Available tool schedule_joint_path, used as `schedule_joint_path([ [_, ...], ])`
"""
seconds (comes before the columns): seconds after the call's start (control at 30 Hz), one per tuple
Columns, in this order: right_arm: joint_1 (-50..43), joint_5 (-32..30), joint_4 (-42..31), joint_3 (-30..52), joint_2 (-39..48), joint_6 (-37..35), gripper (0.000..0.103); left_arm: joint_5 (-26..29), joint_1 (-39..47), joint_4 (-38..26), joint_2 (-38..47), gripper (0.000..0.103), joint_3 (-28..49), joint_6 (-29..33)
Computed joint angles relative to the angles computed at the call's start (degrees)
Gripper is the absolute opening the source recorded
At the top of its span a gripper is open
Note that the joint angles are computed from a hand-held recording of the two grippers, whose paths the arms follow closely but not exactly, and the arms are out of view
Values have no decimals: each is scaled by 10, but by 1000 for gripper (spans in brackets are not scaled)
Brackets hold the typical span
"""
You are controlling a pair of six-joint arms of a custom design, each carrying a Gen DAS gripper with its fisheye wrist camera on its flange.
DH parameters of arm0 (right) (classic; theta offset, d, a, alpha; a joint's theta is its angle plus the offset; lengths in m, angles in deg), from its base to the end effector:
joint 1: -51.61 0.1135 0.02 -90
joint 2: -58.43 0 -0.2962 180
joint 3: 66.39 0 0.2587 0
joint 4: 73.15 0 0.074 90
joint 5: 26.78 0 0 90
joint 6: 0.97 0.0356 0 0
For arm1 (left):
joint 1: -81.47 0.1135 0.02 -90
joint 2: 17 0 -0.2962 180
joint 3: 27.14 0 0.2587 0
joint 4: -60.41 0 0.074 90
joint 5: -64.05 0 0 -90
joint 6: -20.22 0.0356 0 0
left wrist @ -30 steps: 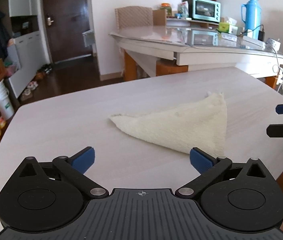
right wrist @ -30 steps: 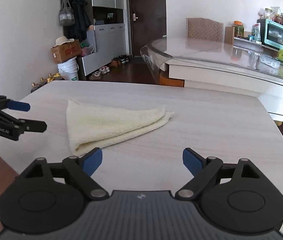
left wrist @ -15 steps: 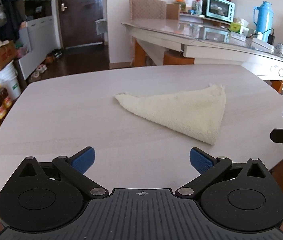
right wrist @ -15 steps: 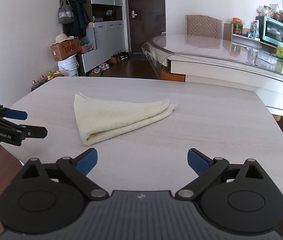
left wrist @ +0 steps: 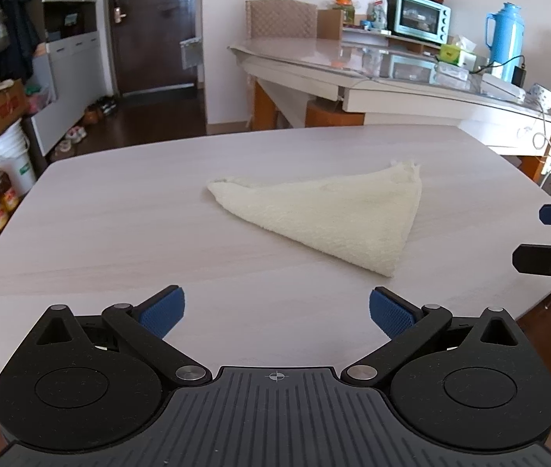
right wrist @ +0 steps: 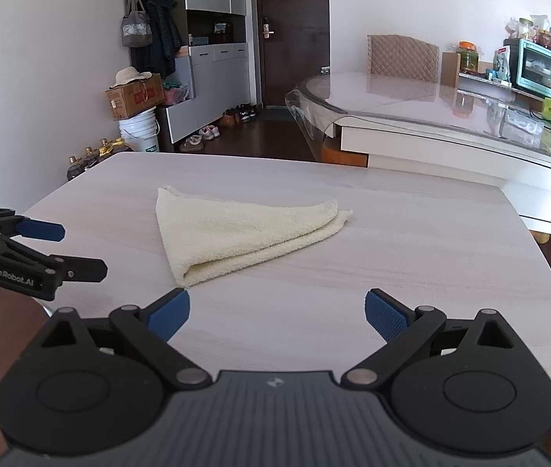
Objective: Fold towel
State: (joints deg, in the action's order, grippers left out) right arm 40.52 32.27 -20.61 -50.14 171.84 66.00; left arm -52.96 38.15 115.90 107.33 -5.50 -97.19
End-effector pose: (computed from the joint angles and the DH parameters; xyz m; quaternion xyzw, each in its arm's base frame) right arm 0.1800 -0.0166 0.0552 -0.1948 0.8736 0.1263 0.4276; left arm 0.1581 -0.1269 0.0282 0.0409 0.9084 -0.0280 0.4152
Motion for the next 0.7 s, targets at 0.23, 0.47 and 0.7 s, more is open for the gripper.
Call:
schedule_joint_path([
  [0.23,-2,-4,-20,-6,-28,-6,98,-10,-21,-24,-15,103,6,-8],
  [0.47,-6,-9,-46,-10,-59,-12,98,-14,-31,-47,-36,103,9,-8],
  [0.7,-3,-7,-59,-6,-66,-14,98,-15,-33,-67,-49,103,14,-4],
])
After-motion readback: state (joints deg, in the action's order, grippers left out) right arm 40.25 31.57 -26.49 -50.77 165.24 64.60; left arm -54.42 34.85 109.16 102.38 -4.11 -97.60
